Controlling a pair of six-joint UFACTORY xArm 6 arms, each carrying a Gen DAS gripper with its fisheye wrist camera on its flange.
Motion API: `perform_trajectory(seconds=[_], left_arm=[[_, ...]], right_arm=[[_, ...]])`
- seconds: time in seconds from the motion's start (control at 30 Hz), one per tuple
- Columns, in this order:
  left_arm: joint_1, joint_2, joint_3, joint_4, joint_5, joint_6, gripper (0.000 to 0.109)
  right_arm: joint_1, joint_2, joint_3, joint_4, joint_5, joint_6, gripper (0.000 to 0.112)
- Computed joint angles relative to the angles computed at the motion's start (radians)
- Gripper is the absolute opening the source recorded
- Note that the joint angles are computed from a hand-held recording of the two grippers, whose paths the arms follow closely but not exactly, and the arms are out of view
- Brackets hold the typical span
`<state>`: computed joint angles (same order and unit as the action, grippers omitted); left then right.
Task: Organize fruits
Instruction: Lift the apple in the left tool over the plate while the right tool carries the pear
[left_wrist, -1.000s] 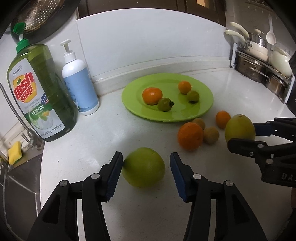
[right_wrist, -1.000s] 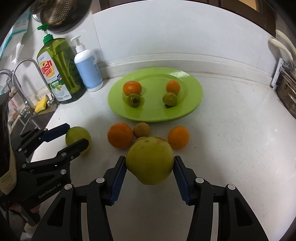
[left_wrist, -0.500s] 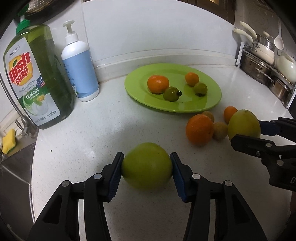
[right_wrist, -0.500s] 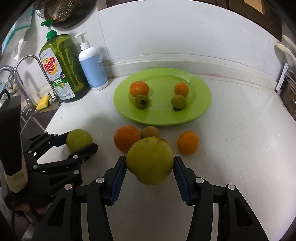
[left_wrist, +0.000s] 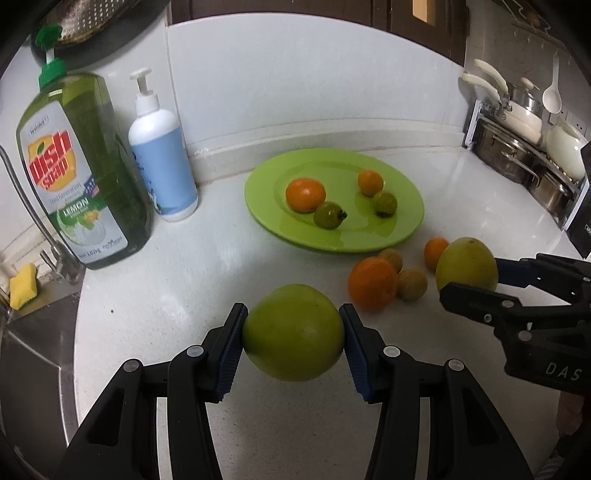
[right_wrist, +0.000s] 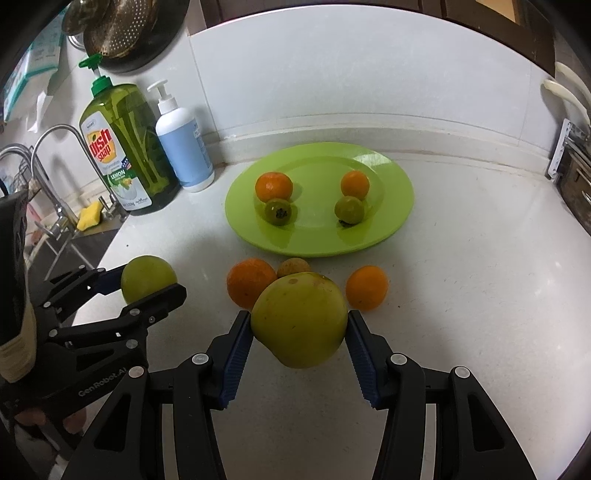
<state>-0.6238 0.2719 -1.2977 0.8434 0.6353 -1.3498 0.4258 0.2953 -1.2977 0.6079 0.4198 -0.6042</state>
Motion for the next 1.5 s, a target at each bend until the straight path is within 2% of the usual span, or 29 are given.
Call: perform_trajectory(seconds=[0.43,0.87,1.07,1.3,1.43,1.5], left_arm=[[-0.009,-0.004,-0.087,0.026,0.047,0.016,0.050],[0.038,0.113,-0.291,-0.018,0.030,0.156,0.050],[0.076,0.204,-0.415,-0.089,0.015,0.265,0.050],[0.122,0.338,-0.589,-0.215,0.036,0.403,0.050],[0.142,0.412,-0.686,-0.268,0.060,0.465,0.050],[0.149,0.448,-0.734,-0.288,0.082,0.493,0.050]], right_arm=[[-0.012,-0.011,-0.035,0.099,0.002,-0.105,0.052],[-0.046,0.103,-0.241,0.080,0.037,-0.108,0.052],[-0.061,0.209,-0.396,0.012,0.070,-0.044,0.052],[-0.078,0.366,-0.626,-0.079,0.141,0.037,0.052],[-0.086,0.490,-0.811,-0.138,0.215,0.102,0.052],[-0.092,0.578,-0.952,-0.169,0.279,0.143,0.052]])
